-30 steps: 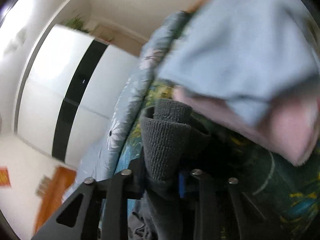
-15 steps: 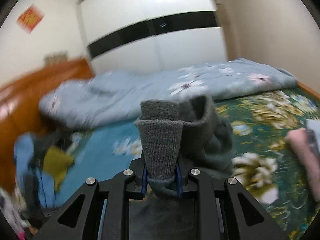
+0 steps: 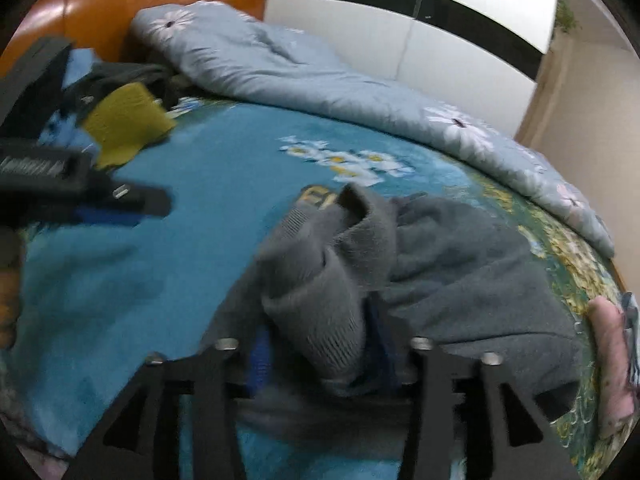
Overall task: Fold clothes
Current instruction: 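Lift the cuff with the right gripper and fold it over toward the waistband, then grasp the folded sweatpants bundle with the left gripper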
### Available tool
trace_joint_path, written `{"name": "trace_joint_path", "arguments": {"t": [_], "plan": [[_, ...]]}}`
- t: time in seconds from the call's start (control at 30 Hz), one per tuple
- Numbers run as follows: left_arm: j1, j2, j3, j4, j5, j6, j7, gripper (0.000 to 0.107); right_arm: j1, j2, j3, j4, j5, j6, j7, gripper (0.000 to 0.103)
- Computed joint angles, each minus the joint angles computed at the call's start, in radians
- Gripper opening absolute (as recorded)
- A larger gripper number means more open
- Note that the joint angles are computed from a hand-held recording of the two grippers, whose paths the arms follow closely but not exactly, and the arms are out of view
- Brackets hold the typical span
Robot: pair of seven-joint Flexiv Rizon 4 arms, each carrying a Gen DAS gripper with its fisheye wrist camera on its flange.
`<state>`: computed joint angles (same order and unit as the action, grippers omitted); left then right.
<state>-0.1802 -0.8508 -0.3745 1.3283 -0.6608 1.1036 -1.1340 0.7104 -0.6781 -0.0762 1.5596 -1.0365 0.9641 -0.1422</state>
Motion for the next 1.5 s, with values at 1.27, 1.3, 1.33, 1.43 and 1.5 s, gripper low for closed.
{"name": "trace_joint_path", "arguments": {"t": [1.27,1.3,1.33,1.43,1.5], "plan": [[-0.047,-0.072,-0.011,-0.079,-0.037,-0.130,0.127,0.017,-0.370,0.346,0.149,0.425,-0.628,0.166,1.068,0.062],[-0.059,-0.067,0.002,-0.086,-0.016,-0.123,0.126,0.017,-0.371,0.332,0.147,0.399,-0.631,0.179,1.051,0.062],[-0.068,-0.062,0.013,-0.091,0.002,-0.115,0.124,0.021,-0.372,0.319,0.144,0.373,-0.640,0.191,1.033,0.062],[-0.061,-0.036,0.009,-0.078,0.006,-0.065,0.120,0.023,-0.358,0.289,0.139,0.304,-0.617,0.206,0.907,0.062],[-0.068,-0.017,0.016,-0.068,0.023,0.022,0.130,0.027,-0.334,0.277,0.138,0.281,-0.536,0.178,0.774,0.062]]}}
